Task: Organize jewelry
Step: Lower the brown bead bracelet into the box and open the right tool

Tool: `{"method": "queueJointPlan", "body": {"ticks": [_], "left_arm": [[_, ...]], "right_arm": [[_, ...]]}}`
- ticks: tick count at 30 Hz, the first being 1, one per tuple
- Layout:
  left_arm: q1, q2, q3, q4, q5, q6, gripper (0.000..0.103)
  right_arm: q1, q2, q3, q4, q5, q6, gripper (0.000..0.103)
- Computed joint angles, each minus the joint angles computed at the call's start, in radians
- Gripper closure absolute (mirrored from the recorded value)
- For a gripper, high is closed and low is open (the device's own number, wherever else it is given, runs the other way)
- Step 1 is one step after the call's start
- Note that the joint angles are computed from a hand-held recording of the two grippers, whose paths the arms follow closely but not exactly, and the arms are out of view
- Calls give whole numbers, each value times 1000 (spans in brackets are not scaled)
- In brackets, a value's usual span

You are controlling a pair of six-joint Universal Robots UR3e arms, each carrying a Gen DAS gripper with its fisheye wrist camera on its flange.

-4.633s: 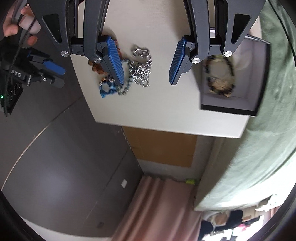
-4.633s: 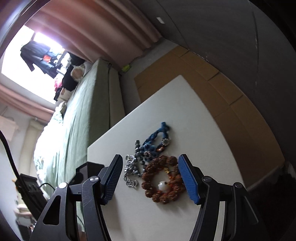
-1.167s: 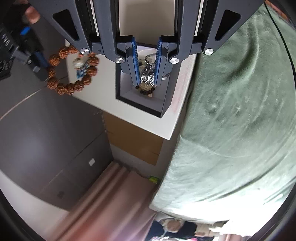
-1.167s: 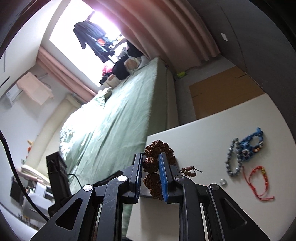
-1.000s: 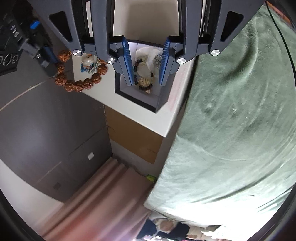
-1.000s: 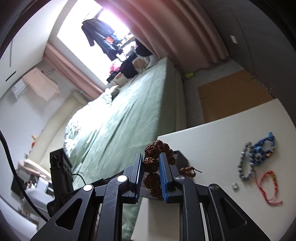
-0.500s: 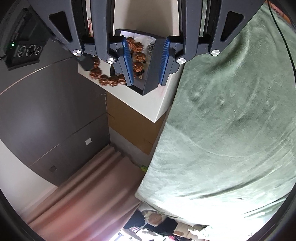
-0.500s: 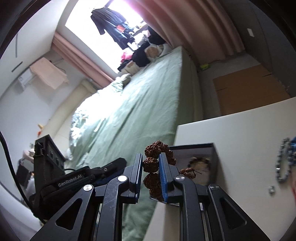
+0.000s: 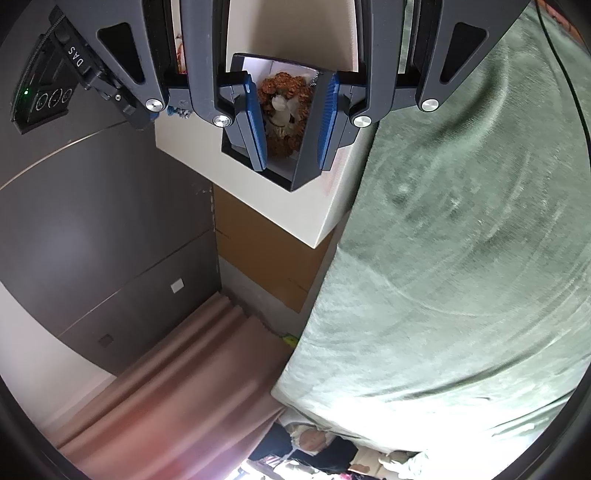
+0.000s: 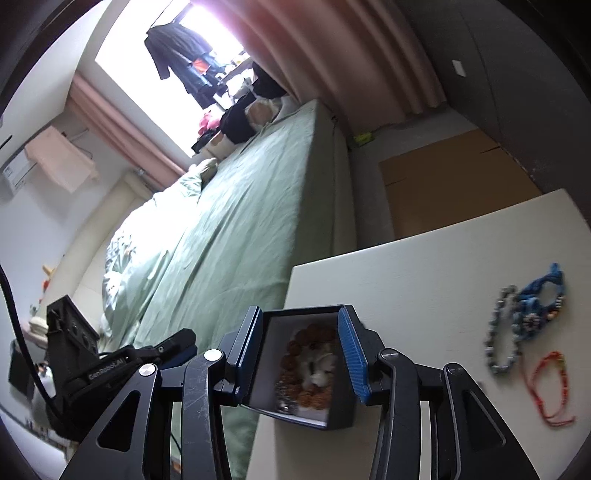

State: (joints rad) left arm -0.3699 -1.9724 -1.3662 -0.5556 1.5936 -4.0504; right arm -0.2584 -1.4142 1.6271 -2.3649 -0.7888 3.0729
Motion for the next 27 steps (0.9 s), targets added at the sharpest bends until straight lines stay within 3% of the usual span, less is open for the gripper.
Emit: {"method": "queueJointPlan", "body": {"ticks": [6,7,9,10,19,27], "left_arm": [[-40,-56,99,-60,15,15,70],[-47,-69,117,-68,16,16,62],[-75,-102,172,-93,39,16,51],[-86,-115,195,-99,48,19,49],[-174,-273,458,-217,74,62,49],[-245,-489,829,-407,88,108,49]], "right_arm": [[-76,-59,27,99,-34,-54,57],[-94,-73,33,122,-40,-68,54],[-135,-101,44,171,-47,-95,35],[-150,-108,47,184,-50,-102,32],[-281,-156,6,397,-125,-246,30],[-354,-182,-17,492,-199,-353,31]]}}
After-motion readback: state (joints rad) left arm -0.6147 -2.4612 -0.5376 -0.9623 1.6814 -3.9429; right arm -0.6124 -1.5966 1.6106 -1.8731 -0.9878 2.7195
